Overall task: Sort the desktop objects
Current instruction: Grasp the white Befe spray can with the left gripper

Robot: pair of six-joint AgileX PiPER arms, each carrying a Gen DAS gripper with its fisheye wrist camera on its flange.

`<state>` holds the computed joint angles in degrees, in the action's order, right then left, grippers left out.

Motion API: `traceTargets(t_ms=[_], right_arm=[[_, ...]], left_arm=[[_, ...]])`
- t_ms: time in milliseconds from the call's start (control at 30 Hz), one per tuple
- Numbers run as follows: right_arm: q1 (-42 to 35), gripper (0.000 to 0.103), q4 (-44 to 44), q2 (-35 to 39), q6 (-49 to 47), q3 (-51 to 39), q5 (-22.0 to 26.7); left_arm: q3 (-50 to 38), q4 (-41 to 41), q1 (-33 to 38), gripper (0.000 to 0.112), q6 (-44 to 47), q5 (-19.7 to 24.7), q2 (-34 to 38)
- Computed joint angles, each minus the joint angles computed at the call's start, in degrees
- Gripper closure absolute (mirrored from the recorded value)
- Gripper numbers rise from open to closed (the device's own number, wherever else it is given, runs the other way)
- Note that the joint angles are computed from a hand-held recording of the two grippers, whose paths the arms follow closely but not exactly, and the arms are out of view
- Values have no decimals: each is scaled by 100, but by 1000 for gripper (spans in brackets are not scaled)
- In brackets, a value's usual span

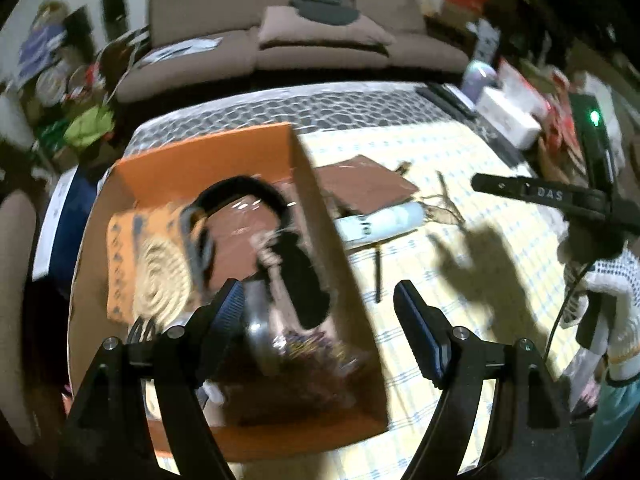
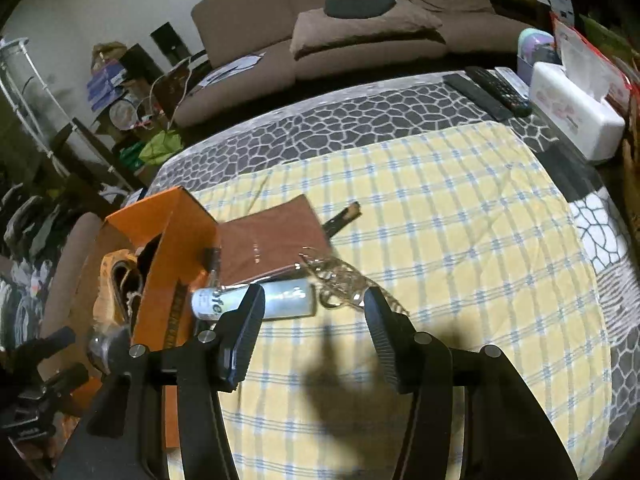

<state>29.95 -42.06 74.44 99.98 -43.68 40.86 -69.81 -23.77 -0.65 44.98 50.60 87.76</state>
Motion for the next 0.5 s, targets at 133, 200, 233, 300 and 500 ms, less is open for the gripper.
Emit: traceTargets(t_ms=[133, 200, 233, 300, 500], right_arm=[[-82, 50, 80, -230, -72, 220, -74], [-161, 50, 128, -339, -134, 340, -156], [-202, 50, 151, -388, -169, 391, -192], [-301, 48, 205, -481, -261, 489, -287], [-539, 19, -148, -783, 11, 957, -771]], left_arm=[[-96, 611, -774, 37, -486, -130, 70], [-214, 814, -1100, 37, -721, -116, 185], [-281, 879, -1237, 32, -813, -90, 264], [-384, 1060, -1505, 26, -1040, -128, 397], [-656, 1681, -2149, 12, -1592, -282, 772]])
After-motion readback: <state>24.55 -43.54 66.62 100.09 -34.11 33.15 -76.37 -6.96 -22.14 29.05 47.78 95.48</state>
